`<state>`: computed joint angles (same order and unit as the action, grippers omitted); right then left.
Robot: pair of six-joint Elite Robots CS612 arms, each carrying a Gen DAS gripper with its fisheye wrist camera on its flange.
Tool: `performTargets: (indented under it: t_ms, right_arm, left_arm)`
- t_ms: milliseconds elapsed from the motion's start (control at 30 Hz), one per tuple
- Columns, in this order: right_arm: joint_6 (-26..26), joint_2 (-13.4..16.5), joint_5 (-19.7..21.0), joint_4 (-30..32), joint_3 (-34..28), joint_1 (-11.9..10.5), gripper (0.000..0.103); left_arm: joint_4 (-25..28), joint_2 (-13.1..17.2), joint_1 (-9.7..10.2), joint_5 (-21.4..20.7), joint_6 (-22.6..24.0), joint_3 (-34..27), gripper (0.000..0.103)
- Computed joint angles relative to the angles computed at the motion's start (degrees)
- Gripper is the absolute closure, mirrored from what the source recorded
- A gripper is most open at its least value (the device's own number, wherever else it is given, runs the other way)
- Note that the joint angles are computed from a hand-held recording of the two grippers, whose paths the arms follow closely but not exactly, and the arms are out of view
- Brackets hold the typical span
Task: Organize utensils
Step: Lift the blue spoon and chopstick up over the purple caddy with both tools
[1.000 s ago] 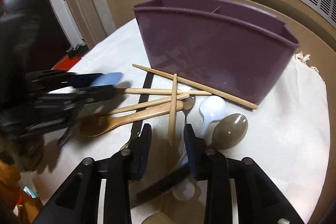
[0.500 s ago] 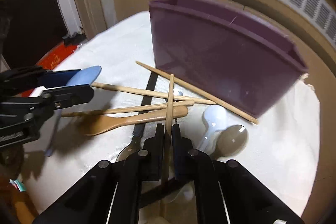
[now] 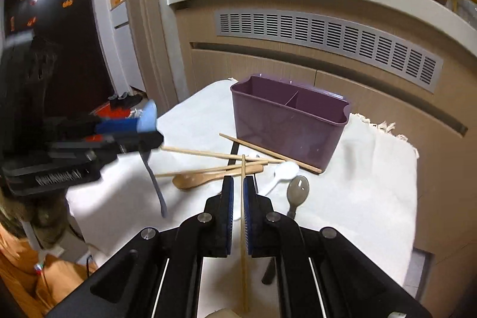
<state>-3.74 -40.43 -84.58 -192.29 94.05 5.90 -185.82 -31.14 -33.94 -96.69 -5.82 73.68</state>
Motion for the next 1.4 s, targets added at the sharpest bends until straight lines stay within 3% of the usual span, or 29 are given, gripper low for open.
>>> performTargets:
  t_ms: [67,167,233,333,433,600,733,800,900,1033,1267,1400]
  right_arm:
    - [-1.98,0.51,0.78,2.79,-0.75,0.0,0.094]
    - [-2.35,2.68,0.46,6.48,-3.83,0.12,0.067]
    - [-2.7,4.69,-0.36,10.31,-7.29,0.42,0.067]
    - [-2.26,7.31,-0.92,15.07,-11.78,0.66,0.067]
    - [-0.22,9.31,0.07,19.59,-15.76,0.54,0.082]
    - [-0.54,11.6,-0.4,23.19,-19.9,0.7,0.082]
    - [-3.71,11.92,-4.96,24.41,-20.85,1.78,0.085]
    - [-5.54,11.47,-8.45,24.98,-20.14,2.3,0.094]
    - [-4.74,10.97,-12.0,24.83,-19.04,2.19,0.094]
    - [-4.33,9.94,-1.94,25.05,-17.26,0.38,0.092]
    - [-3.13,11.8,-4.14,26.95,-20.76,1.17,0.095]
    - [-1.1,8.94,-0.88,21.5,-15.41,0.54,0.096]
  left_arm:
    - [-0.77,-0.53,-0.06,1.13,-0.78,0.8,0.068]
    - [-1.34,-0.59,0.0,2.86,-2.06,1.22,0.068]
    - [-0.95,-0.28,0.31,2.87,-2.71,0.88,0.068]
    - [-0.62,0.1,0.76,2.28,-3.11,0.79,0.068]
    - [-0.45,0.53,1.25,1.05,-3.54,0.62,0.068]
    - [0.59,1.61,2.02,-1.3,-4.45,-0.51,0.068]
    - [0.87,2.05,2.18,-2.11,-4.74,-1.09,0.068]
    - [0.89,1.94,2.07,-1.93,-4.46,-0.91,0.068]
    - [0.87,1.66,1.99,-1.78,-4.18,-0.5,0.068]
    - [1.36,1.6,1.79,-1.87,-3.91,-0.6,0.067]
    - [2.08,1.49,1.45,-1.03,-3.02,-0.6,0.067]
    - [1.44,0.91,1.11,-0.41,-1.91,0.48,0.067]
